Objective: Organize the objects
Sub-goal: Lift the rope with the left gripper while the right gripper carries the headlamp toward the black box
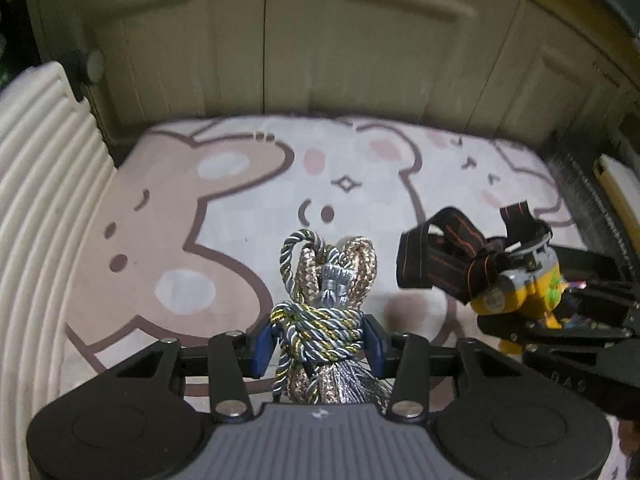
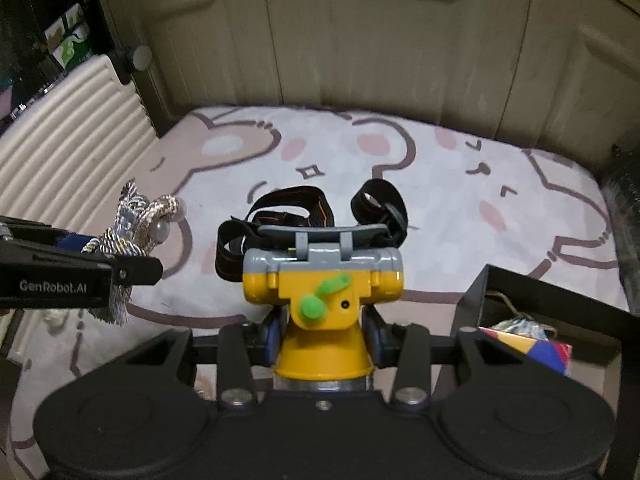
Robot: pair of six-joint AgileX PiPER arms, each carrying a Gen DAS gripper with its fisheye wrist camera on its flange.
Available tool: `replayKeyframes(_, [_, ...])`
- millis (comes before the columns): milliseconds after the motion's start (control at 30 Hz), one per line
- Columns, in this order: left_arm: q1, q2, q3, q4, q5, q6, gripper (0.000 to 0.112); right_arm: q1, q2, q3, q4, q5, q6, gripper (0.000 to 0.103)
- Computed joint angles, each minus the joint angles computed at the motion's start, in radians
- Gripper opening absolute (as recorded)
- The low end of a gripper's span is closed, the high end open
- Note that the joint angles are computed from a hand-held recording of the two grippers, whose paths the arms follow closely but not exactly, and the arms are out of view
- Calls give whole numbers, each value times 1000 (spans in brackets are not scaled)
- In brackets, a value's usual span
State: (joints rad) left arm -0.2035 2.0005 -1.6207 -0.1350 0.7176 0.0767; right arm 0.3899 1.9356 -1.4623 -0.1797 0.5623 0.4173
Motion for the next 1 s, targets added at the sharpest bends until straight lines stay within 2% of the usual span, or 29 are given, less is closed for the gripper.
replayKeyframes(433, [-60,-197,128,86,-43,-128,46,34,-201,106,-106,55,153,42])
replayKeyframes(833, [-149,-273,187,147,-72,-243,46,29,-322,148,-139,124,175,42])
replayKeyframes(1000, [-185,-284,196,152,-82,-268,46,14,-369,191,-150,123,185,42])
